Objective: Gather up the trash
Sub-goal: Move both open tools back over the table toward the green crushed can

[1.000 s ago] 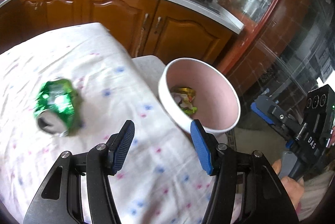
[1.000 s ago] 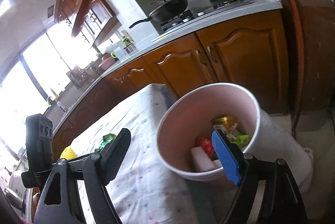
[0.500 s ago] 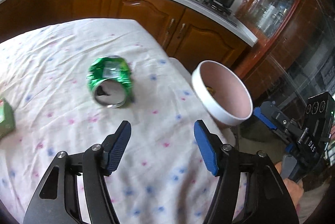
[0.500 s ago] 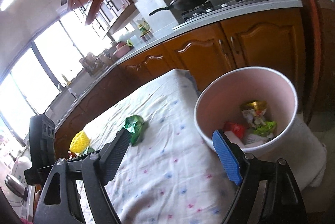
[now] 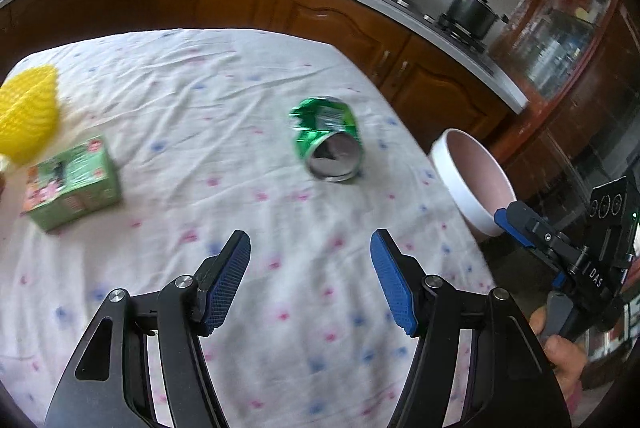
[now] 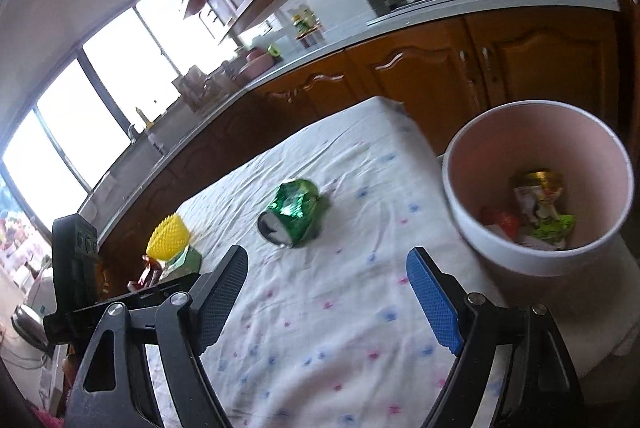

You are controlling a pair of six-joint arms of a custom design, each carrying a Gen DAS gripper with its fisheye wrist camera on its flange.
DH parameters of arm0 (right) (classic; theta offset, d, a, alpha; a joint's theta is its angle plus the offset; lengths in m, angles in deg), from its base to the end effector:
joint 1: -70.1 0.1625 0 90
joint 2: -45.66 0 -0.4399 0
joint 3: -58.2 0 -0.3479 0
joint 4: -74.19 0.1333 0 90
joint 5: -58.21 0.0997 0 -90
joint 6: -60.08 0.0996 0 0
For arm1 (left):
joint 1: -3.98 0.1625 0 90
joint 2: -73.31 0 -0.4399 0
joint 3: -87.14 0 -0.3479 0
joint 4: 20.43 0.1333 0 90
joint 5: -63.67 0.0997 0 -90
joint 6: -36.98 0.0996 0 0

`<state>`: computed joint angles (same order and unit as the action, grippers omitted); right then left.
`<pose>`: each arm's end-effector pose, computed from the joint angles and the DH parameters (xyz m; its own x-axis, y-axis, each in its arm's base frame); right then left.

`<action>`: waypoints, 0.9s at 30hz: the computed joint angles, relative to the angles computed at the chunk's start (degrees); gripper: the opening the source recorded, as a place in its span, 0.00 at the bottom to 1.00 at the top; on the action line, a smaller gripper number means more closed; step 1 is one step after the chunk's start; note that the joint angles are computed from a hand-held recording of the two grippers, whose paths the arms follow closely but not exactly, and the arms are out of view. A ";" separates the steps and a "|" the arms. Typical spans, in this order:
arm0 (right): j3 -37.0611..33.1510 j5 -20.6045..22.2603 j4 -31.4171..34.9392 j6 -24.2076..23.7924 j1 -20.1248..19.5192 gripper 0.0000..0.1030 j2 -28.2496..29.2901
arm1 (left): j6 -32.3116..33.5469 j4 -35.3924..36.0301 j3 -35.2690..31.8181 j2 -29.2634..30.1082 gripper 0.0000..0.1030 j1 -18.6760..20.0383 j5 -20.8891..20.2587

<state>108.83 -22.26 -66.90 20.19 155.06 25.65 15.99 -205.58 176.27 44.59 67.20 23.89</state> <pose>0.0754 -0.8504 0.0787 -0.8104 -0.5763 0.1053 -0.5701 0.7346 -0.3678 -0.1172 -0.6979 0.0758 -0.8502 -0.3586 -0.3855 0.0704 0.6482 -0.7583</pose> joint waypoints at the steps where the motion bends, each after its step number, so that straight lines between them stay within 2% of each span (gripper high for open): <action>1: 0.02 -0.08 0.23 -0.22 0.17 0.81 0.14 | -0.05 -0.34 0.58 -0.33 0.62 0.08 0.32; 13: 0.91 -1.88 0.35 -4.23 2.25 0.81 1.45 | -1.88 -5.43 10.82 -5.70 0.63 0.69 5.75; 22: -1.07 -3.24 2.12 -7.44 3.55 0.81 3.04 | 2.92 -7.25 15.23 -8.46 0.67 0.56 10.13; 25: -2.51 -3.54 3.03 -8.29 3.91 0.81 3.86 | 4.92 -6.81 15.69 -9.38 0.69 0.85 10.48; 27: -3.25 -3.66 3.50 -8.98 4.14 0.81 4.31 | 7.50 -6.51 15.69 -9.92 0.73 1.14 11.02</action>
<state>105.57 -25.92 -63.40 11.22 159.20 29.96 23.50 -212.09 191.95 34.67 68.34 34.92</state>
